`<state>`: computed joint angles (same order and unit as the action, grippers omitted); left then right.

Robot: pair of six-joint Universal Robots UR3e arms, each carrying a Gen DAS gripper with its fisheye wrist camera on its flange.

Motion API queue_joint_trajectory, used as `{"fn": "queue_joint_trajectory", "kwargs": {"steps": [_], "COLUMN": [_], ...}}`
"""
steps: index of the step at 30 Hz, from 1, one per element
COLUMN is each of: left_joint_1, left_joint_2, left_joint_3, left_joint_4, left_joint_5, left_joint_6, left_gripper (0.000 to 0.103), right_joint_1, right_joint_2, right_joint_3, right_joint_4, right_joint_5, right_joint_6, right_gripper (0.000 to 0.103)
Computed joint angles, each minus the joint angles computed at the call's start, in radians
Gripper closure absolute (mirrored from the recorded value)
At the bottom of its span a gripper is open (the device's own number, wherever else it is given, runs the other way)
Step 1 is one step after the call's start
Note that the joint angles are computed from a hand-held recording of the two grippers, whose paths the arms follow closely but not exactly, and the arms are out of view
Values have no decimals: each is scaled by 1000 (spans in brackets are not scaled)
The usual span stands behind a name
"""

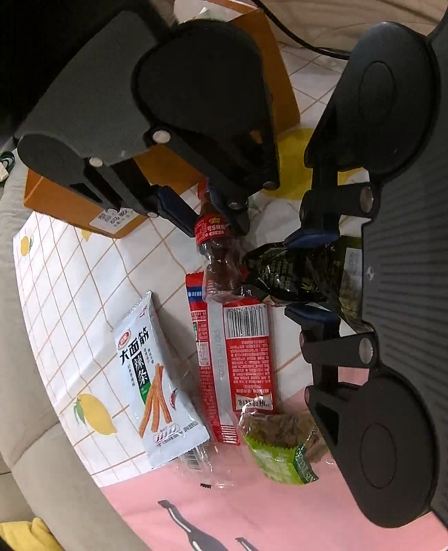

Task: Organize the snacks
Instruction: 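Grasp the dark green packet with left gripper while right grasps the red-capped bottle, then carry the green packet and the bottle over the orange box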

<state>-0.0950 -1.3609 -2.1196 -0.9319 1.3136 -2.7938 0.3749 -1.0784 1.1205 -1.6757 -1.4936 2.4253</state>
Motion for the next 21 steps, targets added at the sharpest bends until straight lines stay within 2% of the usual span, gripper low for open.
{"fn": "queue_joint_trajectory", "kwargs": {"steps": [5,10,15,21], "left_joint_1": [11,84,168,271], "left_joint_2": [83,219,378,531], "left_joint_3": [-12,-34,-14,85], "left_joint_4": [-51,-152,-321,-553], "left_joint_5": [-10,-43,-47,-90], "left_joint_6": [-36,-63,-80,-92], "left_gripper": [64,64,64,64], "right_joint_1": [-14,-25,-41,-83], "right_joint_2": [-30,-78,-176,-374], "right_joint_3": [8,2,47,172], "right_joint_4": [24,72,101,101], "right_joint_5": [30,76,144,248], "right_joint_6": [53,129,201,281], "right_gripper": [73,73,73,73]}}
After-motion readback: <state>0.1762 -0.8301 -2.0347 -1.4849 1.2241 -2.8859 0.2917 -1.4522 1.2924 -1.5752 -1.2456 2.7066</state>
